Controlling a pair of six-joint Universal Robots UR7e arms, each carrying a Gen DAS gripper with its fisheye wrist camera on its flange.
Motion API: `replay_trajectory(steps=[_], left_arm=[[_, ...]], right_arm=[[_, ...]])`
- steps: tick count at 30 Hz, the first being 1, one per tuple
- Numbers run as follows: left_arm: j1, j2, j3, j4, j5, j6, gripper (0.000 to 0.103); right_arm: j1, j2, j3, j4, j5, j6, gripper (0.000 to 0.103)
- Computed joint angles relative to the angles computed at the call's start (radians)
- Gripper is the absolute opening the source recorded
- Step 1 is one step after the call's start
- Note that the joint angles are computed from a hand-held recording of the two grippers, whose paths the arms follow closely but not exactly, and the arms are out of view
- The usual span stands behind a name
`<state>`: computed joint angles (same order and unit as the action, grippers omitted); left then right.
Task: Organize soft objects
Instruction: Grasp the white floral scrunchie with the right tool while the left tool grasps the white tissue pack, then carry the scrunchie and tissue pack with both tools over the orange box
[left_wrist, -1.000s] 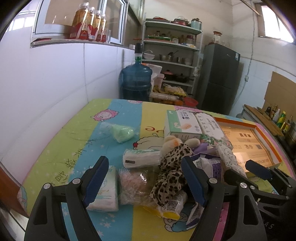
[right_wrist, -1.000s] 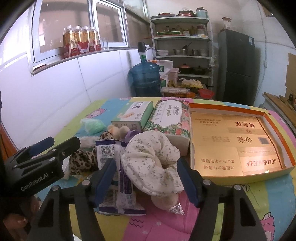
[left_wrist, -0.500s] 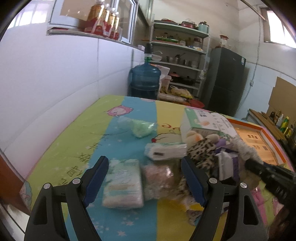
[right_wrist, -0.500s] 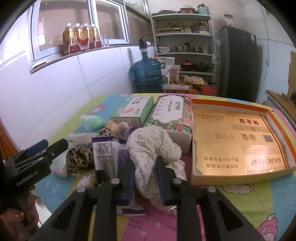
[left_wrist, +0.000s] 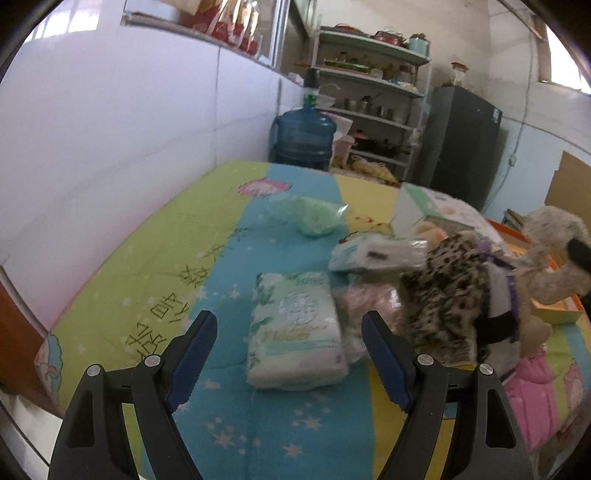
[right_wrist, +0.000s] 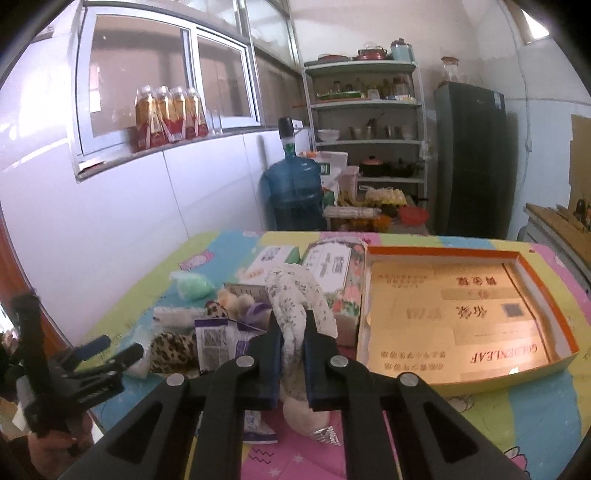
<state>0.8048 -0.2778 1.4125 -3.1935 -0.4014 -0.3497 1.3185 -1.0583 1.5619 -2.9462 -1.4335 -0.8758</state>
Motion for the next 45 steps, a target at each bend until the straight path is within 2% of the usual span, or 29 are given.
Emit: replay_trajectory(steps=[5, 7, 9, 12, 24, 28, 37, 45], left_arm=[[0.027, -0.003, -0.007, 0.055, -0.010, -0.038, 0.082], [0.035, -0.002, -0.011, 0.045, -0.025, -0.032, 0.079], [0.044, -0.006, -0.013, 0.070, -0.041, -0.051, 0.059], [0.045, 0.006, -0.024, 0.058, -0.042, -0.031, 0.051], [0.011, 0.005, -0.003, -0.061, -0.004, 0.050, 0.047], [-0.008, 0.006, -0.018, -0.123, -0.011, 0.131, 0.047], [-0.042, 0.027, -0.113, -0.163, -0.121, 0.284, 0.047], [-0.049, 0.110, -0.302, -0.041, -0.294, 0.330, 0.047]], right_arm=[[-0.004, -0.007, 0.002, 0.011, 0.003, 0.005, 0.010], [-0.006, -0.009, 0.001, 0.021, 0.004, 0.009, 0.010], [-0.007, -0.011, 0.004, 0.016, 0.003, 0.006, 0.010], [-0.008, -0.009, 0.001, 0.012, 0.004, 0.008, 0.010], [-0.014, -0.016, -0.002, 0.015, 0.025, 0.009, 0.010], [-0.017, -0.025, 0.000, 0.010, 0.041, 0.006, 0.010], [-0.038, -0.046, -0.016, -0.013, 0.082, 0.023, 0.010], [-0.072, -0.049, -0.065, -0.034, 0.094, 0.086, 0.010]])
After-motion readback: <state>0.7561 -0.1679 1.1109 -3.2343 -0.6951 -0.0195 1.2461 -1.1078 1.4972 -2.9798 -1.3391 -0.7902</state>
